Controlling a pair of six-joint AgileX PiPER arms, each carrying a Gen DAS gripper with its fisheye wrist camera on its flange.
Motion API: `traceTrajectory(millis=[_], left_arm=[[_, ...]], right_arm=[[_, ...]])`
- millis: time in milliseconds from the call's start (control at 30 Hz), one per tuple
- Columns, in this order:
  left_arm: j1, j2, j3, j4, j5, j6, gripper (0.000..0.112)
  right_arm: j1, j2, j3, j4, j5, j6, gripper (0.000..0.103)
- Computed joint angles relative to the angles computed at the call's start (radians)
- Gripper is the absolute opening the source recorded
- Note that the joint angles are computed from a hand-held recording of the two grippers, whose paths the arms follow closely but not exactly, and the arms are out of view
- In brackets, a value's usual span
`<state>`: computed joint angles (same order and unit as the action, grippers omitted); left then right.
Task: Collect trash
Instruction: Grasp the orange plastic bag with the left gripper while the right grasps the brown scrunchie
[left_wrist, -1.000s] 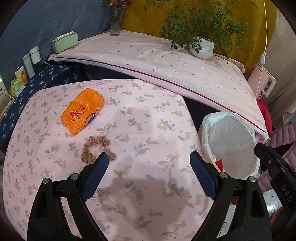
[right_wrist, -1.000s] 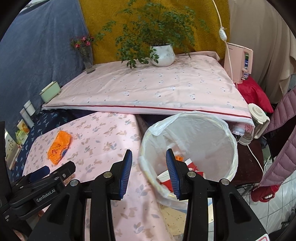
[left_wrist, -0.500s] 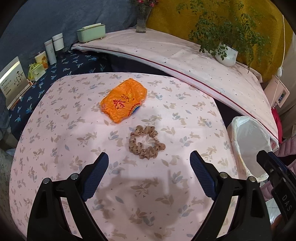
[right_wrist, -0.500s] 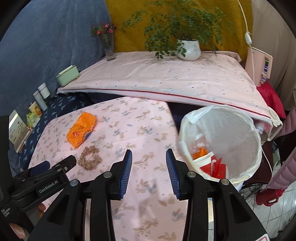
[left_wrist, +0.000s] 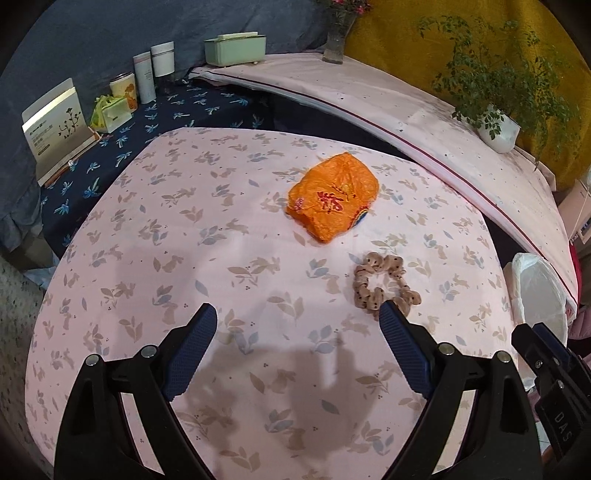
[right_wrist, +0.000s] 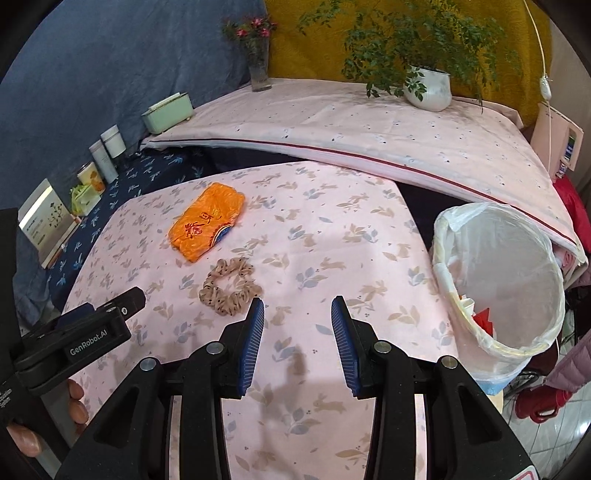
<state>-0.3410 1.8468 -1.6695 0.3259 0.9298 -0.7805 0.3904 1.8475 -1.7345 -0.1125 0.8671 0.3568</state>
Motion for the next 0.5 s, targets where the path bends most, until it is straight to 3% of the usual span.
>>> traceTrajectory(millis=[267, 500], left_arm=[[0.102, 0.077, -0.073, -0.078, -0.018, 0.07, 0.085], [0.161, 0.265, -0.329, -0.169, 0.035, 0.166, 0.085]], right_arm=[[0.036, 0.17, -0.186, 0.018, 0.06, -0.023, 0.038], [0.05, 0.388, -0.458, 0.047, 0.161, -0.045, 0.038]])
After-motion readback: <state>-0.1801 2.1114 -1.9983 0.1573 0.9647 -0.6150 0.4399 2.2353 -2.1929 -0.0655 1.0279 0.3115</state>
